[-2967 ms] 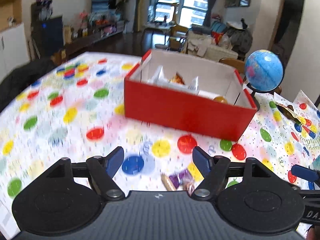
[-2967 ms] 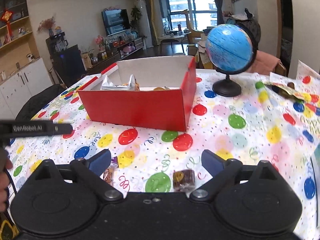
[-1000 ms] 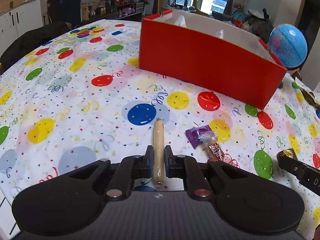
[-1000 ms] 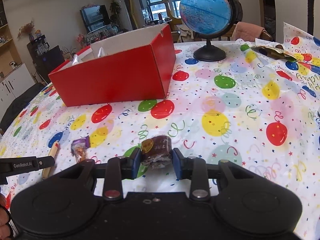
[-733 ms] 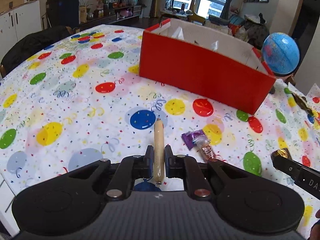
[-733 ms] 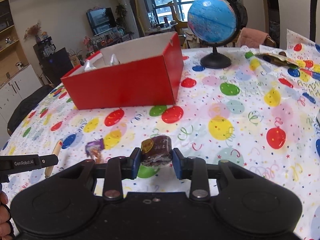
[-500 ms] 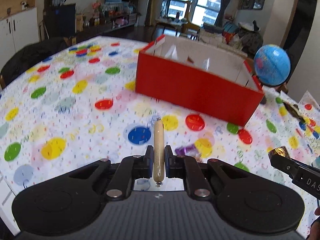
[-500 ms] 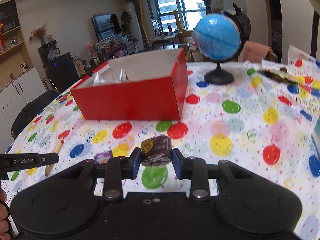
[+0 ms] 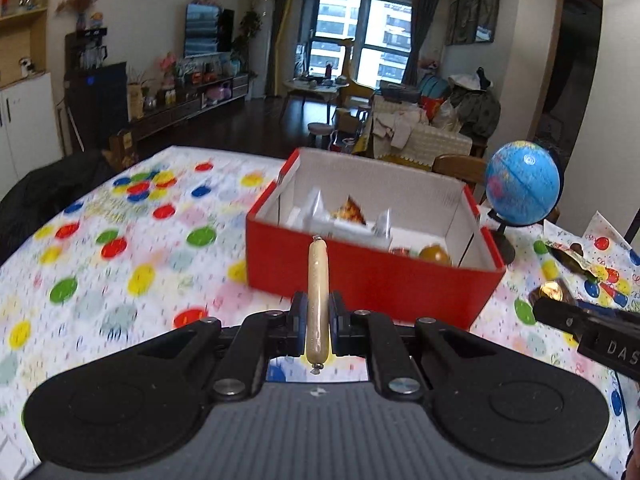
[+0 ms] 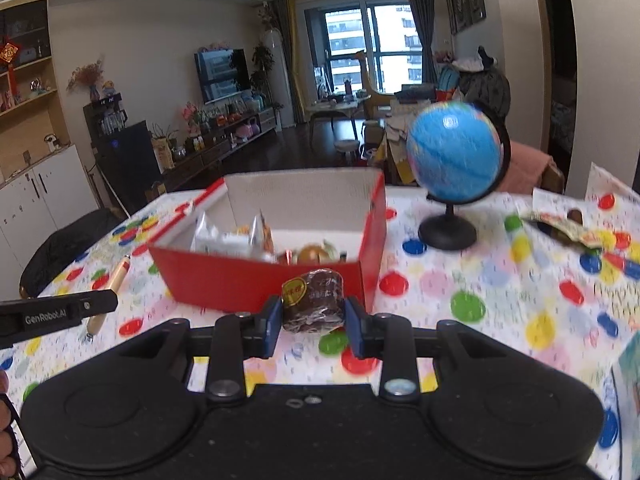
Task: Organize snacks
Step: 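Carry the sausage stick and square candy over the red box, then open both tools to drop the snacks into the red box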
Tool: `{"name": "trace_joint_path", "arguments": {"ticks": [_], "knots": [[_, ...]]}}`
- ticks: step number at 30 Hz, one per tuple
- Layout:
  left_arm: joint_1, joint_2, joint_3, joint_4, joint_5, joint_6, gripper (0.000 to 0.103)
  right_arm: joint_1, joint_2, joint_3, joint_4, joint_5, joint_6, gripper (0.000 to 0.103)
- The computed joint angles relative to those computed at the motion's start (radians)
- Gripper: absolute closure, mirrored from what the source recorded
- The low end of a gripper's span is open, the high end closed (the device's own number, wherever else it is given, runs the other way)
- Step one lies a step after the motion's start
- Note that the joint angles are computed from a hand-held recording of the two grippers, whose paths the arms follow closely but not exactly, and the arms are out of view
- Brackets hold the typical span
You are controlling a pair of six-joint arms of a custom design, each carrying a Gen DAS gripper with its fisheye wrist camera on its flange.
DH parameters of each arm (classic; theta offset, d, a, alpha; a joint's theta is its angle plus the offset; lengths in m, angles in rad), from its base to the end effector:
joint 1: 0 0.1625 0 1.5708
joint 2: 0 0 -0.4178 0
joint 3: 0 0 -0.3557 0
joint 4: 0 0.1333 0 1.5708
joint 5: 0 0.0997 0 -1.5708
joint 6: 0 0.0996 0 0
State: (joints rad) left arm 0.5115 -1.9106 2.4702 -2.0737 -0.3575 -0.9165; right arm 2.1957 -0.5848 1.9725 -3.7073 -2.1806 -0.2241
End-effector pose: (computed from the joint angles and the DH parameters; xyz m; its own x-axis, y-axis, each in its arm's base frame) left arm -0.1156 -0.3247 0.3271 -0.7669 -0.1862 -0.6142 0.4307 0.5602 -0.7076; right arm 0.3788 -0.3948 0.0514 -0.7754 -0.2913 0.5603 -0.6162 0.5429 -0.5705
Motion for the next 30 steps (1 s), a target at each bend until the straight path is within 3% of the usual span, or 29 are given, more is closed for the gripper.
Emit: {"name": "trace_joint_path", "arguments": {"ticks": [11,20,30], "knots": [[0.157,0.322,-0.072,-0.791,0.000,0.642,0.092,-0.027,0.046,-0.172,0.032,0.052,-0.073,0.071],[0.283,0.516,-0.207,-1.086,-0.048,0.952,0.092,-0.074,0.106,-0.308,0.144,0.079,-0.061,0.071],[0.387,0.655,-0.306,-1.208,-0.103,1.080,0.092,-0.112,0.172,-0.417,0.237,0.063,-0.037,0.071]]}}
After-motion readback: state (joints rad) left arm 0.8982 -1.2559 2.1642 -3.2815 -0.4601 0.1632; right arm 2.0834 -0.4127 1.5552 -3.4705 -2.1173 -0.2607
